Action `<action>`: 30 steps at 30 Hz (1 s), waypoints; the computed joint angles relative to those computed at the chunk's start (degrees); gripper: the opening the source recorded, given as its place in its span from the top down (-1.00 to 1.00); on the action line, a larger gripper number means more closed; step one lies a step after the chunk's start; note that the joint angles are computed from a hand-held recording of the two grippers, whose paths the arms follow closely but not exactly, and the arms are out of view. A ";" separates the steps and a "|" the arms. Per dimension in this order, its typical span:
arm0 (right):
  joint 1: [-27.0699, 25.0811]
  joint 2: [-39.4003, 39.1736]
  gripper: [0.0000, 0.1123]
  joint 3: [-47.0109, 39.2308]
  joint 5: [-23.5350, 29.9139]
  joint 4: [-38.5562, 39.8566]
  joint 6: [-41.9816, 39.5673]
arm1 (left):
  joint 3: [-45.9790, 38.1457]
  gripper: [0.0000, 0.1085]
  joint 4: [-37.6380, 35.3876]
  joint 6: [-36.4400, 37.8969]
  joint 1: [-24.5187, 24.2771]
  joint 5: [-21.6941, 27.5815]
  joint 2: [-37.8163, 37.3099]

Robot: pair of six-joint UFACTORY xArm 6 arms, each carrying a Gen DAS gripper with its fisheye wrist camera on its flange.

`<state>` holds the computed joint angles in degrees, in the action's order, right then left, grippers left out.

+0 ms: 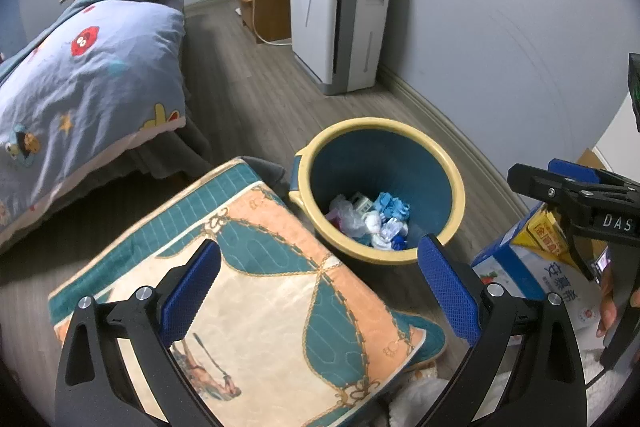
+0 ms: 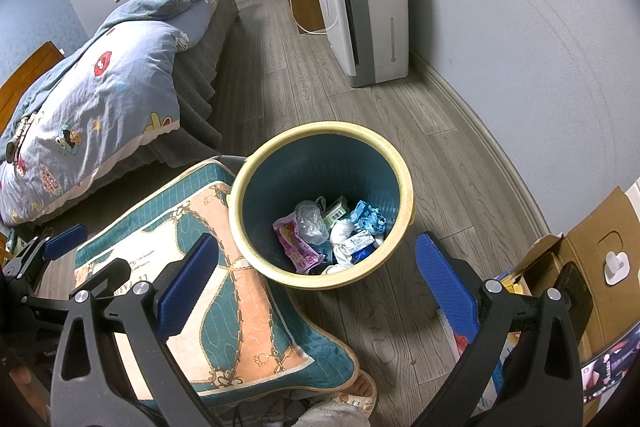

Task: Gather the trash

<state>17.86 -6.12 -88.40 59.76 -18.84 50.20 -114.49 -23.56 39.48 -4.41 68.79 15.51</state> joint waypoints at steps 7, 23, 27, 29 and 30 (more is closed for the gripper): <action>0.02 -0.01 -0.73 -0.03 0.09 0.06 0.03 | 0.12 -0.80 0.18 -0.17 -0.09 -0.14 -0.07; -0.07 -0.01 -0.73 -0.08 0.11 0.16 -0.19 | 1.41 -0.80 -0.79 1.49 0.06 -0.19 -0.92; -0.02 0.05 -0.73 -0.16 0.17 0.09 -0.09 | 1.91 -0.80 -1.23 2.57 0.20 -0.97 -1.29; -0.03 0.02 -0.73 -0.14 0.18 0.11 -0.10 | 2.34 -0.80 -1.54 3.29 0.27 -1.38 -1.61; 0.02 0.12 -0.73 -0.28 0.25 0.03 0.00 | 2.20 -0.80 -1.43 3.68 0.22 -1.09 -1.54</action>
